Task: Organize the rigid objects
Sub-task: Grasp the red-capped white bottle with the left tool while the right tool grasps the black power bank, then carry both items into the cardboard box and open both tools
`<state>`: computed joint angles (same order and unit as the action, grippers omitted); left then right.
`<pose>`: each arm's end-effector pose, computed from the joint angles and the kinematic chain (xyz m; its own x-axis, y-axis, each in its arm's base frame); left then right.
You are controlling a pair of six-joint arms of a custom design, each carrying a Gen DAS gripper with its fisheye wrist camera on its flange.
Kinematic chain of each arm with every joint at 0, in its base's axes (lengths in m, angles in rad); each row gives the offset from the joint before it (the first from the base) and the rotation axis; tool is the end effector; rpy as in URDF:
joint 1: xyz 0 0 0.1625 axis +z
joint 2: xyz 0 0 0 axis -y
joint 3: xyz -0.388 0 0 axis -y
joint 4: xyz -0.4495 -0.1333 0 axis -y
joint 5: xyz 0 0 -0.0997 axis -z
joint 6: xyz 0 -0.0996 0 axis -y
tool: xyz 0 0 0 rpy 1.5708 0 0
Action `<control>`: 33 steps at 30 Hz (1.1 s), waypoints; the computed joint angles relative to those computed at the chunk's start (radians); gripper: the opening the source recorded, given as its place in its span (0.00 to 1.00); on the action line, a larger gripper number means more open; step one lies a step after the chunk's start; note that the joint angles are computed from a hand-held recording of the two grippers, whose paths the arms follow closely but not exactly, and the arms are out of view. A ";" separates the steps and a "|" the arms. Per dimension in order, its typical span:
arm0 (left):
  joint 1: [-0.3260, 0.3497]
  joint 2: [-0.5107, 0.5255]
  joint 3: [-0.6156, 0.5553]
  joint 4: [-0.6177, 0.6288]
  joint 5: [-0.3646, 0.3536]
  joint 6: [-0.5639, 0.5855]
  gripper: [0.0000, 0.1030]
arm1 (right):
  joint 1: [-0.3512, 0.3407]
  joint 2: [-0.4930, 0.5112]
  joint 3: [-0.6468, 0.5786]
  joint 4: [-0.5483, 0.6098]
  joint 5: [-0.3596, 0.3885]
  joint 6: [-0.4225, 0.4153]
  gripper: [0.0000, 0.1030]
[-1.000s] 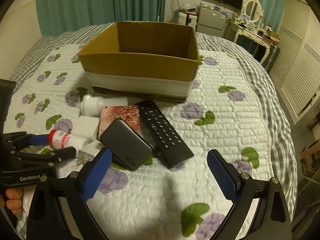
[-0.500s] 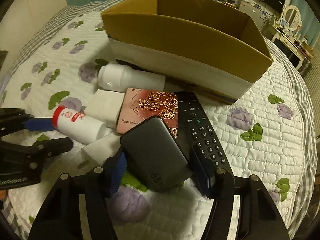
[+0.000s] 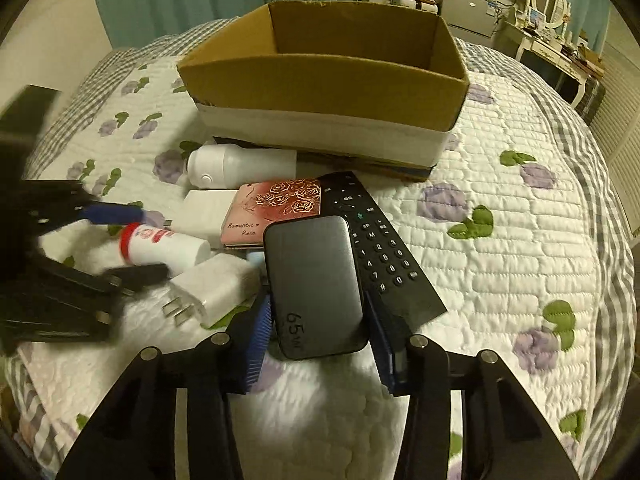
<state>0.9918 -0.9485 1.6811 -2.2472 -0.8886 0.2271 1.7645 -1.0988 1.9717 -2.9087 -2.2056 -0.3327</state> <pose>-0.1946 -0.6560 0.0944 -0.4911 0.6309 -0.6007 0.6742 0.7119 0.1965 0.1865 -0.5650 0.1367 -0.7390 -0.1863 0.6474 -0.4374 0.8636 -0.2507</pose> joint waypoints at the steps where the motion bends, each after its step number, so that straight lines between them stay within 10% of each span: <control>1: 0.004 0.011 -0.013 0.015 -0.004 0.008 0.68 | 0.001 -0.004 0.003 0.004 -0.001 0.003 0.43; 9: 0.028 0.067 -0.088 0.064 -0.056 0.044 0.67 | 0.003 -0.008 0.004 0.019 -0.013 0.028 0.43; 20: -0.031 -0.065 0.037 0.084 -0.040 -0.087 0.36 | 0.027 -0.049 0.034 0.012 -0.018 0.043 0.42; 33: -0.105 -0.180 0.131 -0.079 -0.018 -0.191 0.35 | 0.108 -0.114 0.085 -0.055 -0.066 0.054 0.40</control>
<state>0.8865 -1.1288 1.8121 -2.3259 -0.9069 0.0365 1.8721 -1.2124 2.0567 -2.9632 -2.2715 -0.2790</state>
